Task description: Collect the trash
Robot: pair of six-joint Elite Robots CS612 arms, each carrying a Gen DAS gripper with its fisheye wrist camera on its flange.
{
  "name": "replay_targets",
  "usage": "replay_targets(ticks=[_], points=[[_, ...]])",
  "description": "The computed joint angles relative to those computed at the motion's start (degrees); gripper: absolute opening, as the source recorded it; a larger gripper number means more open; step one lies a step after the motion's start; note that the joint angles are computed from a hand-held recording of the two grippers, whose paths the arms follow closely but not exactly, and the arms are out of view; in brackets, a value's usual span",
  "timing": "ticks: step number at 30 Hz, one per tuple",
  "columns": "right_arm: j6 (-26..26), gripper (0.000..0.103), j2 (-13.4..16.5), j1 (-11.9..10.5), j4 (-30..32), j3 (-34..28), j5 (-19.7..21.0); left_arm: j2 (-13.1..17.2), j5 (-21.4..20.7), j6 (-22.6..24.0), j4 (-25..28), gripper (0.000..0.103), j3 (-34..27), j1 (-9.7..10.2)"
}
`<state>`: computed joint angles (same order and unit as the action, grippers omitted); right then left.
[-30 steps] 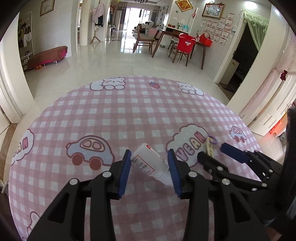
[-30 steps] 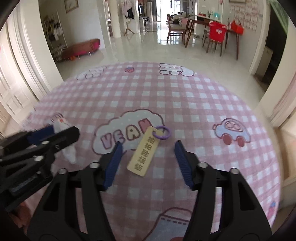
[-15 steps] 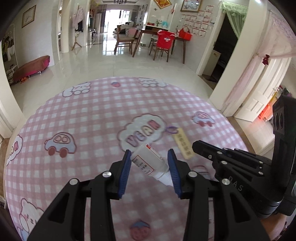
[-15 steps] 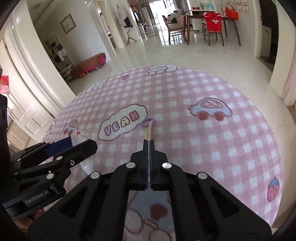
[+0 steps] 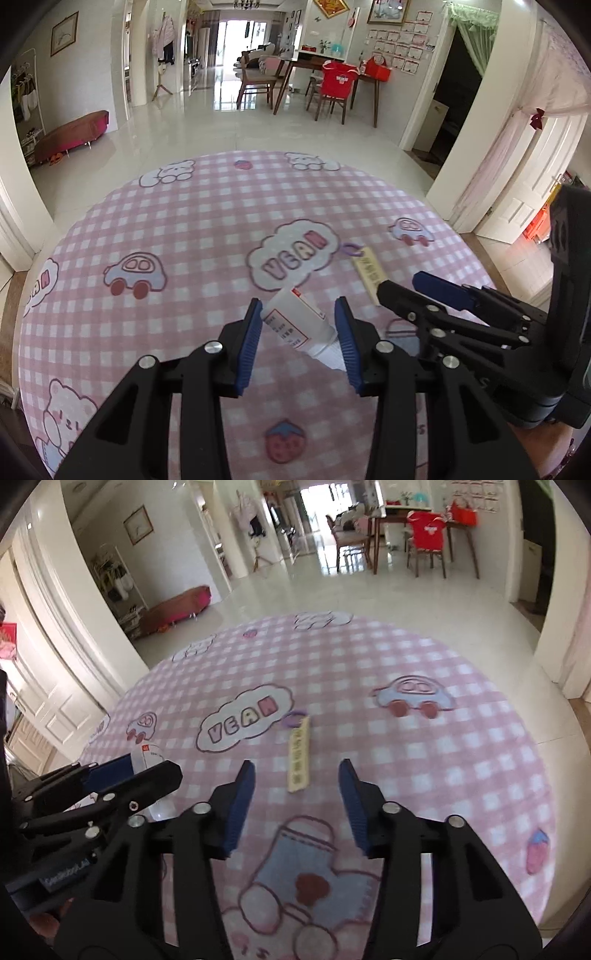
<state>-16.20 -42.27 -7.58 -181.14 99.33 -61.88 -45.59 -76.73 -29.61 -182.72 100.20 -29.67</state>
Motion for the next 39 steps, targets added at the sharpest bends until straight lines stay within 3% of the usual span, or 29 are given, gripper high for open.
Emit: replay_targets(ticks=[4,5,6,7,10,16,22,28,33,39], points=[[-3.23,0.042,1.16,2.01,0.74,-1.79,-5.25,0.58,-0.81,-0.15,0.80,0.039,-0.52,0.82],[-3.86,0.035,1.33,2.30,-0.14,-1.79,-6.44,0.71,-1.02,-0.16,0.87,0.039,-0.64,0.93],[-4.74,0.011,1.29,2.61,-0.32,-1.82,-7.52,0.82,-1.17,-0.08,1.03,0.039,-0.76,1.02],[-5.64,0.004,1.33,2.82,-0.46,-1.90,-8.46,0.90,-1.29,0.02,1.20,0.039,-0.87,1.05],[-6.91,0.001,1.21,2.57,-0.35,-1.58,-8.33,0.97,-1.77,0.48,0.96,0.039,-1.02,0.89],[-3.21,0.001,-0.35,-1.02,-2.81,1.71,-0.54,0.48,-1.65,1.90,0.13,0.039,-1.00,-0.77],[1.31,0.001,-3.28,-6.58,-9.03,7.67,6.64,-0.38,-1.02,4.72,-0.81,0.039,-1.08,-4.04],[5.65,0.000,-5.91,-14.23,-18.36,15.28,11.65,-0.54,-0.27,8.78,-0.88,0.039,-2.53,-9.04],[7.82,0.001,-6.91,-20.68,-23.80,20.16,13.17,0.66,-1.33,12.73,0.25,0.039,-5.17,-13.17],[8.70,0.001,-7.05,-28.17,-27.05,24.54,11.94,3.45,-3.19,17.41,3.33,0.039,-9.92,-17.84]])
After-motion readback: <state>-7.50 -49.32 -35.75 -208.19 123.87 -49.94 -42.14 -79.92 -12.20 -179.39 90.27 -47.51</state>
